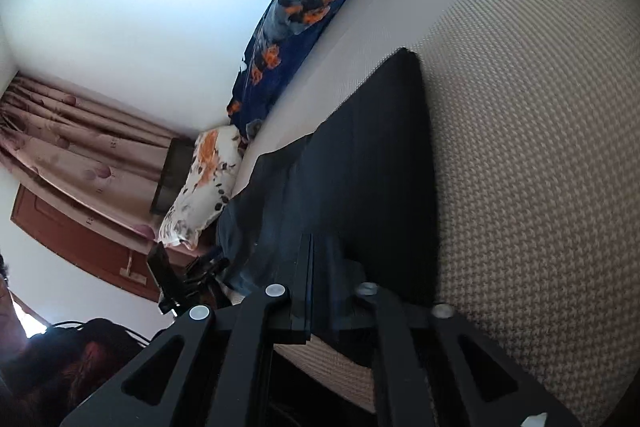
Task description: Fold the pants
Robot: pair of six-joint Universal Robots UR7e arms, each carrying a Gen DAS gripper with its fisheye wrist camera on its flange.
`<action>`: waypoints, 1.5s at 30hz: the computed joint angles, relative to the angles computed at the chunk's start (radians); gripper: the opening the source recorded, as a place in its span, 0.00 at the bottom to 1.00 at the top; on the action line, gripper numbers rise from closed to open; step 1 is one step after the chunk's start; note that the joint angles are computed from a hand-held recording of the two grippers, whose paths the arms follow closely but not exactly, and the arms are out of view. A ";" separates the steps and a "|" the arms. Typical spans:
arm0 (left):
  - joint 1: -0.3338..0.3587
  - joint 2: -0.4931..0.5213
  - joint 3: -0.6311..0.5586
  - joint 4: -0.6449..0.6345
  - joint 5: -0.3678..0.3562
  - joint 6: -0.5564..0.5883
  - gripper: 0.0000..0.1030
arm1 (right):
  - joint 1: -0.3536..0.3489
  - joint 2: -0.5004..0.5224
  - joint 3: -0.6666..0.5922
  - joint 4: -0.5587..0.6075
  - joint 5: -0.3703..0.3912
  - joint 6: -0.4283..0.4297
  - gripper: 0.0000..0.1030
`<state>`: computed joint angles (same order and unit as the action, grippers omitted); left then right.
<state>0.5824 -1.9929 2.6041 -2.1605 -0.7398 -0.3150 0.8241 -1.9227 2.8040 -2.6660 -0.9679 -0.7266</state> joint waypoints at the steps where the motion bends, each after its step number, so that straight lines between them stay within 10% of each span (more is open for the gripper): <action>1: 0.003 0.004 0.000 -0.007 0.000 0.003 0.85 | -0.025 0.012 0.005 -0.001 0.020 -0.010 0.00; 9: 0.008 -0.025 0.001 -0.007 0.001 -0.004 0.85 | 0.068 0.052 0.011 -0.170 -0.105 0.059 0.03; 16: -0.004 -0.197 -0.018 0.094 0.063 -0.062 0.85 | 0.442 0.190 -0.060 -0.347 -0.270 0.218 0.13; 22: 0.142 -0.323 -0.096 0.134 0.023 -0.072 0.85 | 0.736 0.513 -0.188 -0.453 -0.276 0.329 0.46; 32: 0.615 -0.346 -0.198 -0.048 -0.399 0.064 0.75 | 0.912 0.948 -0.371 -0.522 -0.176 0.423 0.51; 45: 0.824 -0.165 -0.246 -0.065 -0.774 0.122 0.74 | 0.949 1.115 -0.407 -0.577 -0.135 0.498 0.57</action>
<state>1.4059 -2.1581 2.3580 -2.2254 -1.5134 -0.1932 1.7726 -0.8075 2.3966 -3.2433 -1.1029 -0.2291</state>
